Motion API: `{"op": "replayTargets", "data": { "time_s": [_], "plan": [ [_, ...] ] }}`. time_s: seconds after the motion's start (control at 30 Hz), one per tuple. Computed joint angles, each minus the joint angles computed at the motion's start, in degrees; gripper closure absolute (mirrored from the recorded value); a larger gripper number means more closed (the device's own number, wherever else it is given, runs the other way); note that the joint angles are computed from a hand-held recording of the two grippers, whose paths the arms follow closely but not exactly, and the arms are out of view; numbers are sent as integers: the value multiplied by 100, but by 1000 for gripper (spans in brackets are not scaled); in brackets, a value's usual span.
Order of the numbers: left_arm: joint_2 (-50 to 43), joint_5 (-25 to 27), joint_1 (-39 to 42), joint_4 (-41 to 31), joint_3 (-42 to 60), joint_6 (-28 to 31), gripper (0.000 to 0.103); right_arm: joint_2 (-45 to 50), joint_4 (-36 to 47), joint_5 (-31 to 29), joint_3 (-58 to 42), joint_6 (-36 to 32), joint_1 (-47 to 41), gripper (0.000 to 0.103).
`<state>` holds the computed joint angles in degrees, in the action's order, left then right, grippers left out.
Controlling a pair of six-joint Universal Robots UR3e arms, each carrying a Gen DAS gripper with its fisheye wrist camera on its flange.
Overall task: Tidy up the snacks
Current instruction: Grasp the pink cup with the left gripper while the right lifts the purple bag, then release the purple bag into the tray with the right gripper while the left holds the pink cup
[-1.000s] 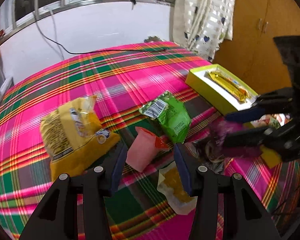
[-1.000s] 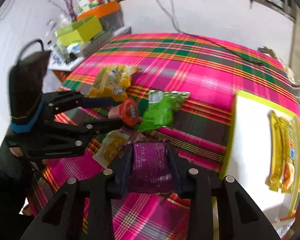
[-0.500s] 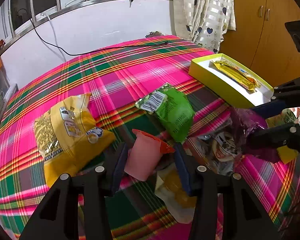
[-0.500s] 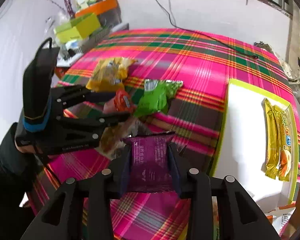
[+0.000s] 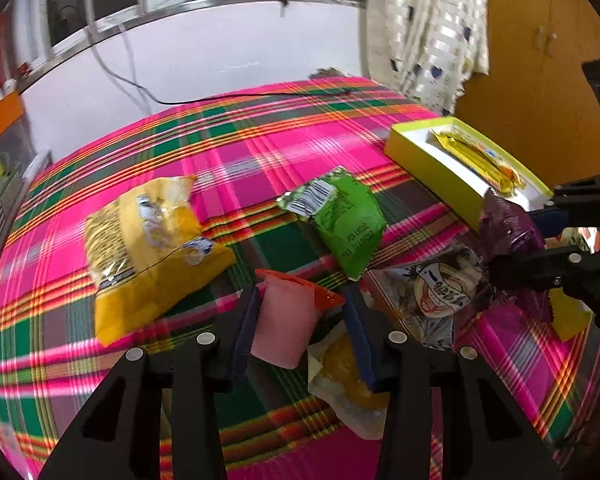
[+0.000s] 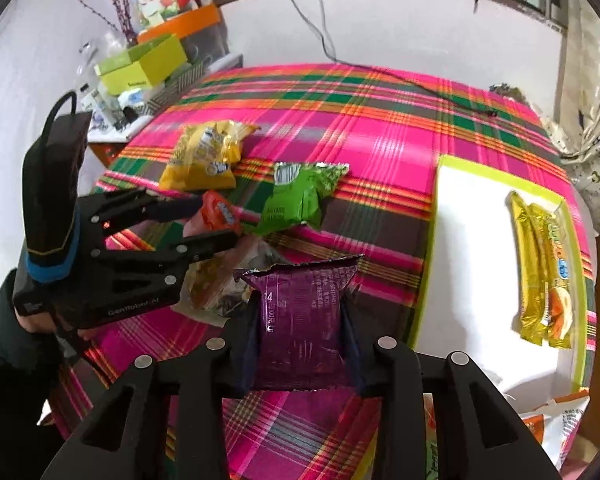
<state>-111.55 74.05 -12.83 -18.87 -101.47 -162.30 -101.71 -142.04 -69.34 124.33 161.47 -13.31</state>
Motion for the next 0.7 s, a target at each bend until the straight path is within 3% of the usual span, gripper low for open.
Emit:
{"op": "replayTargets", "data": {
  "time_s": [0.37, 0.7],
  "plan": [
    [1130, 118, -6, 252, -866, -891, 59, -1116, -14, 72, 540, 12, -150, 71],
    [1862, 228, -427, 311, -1163, -1747, 59, -2759, 1036, 627, 926, -472, -950, 71]
  ]
}}
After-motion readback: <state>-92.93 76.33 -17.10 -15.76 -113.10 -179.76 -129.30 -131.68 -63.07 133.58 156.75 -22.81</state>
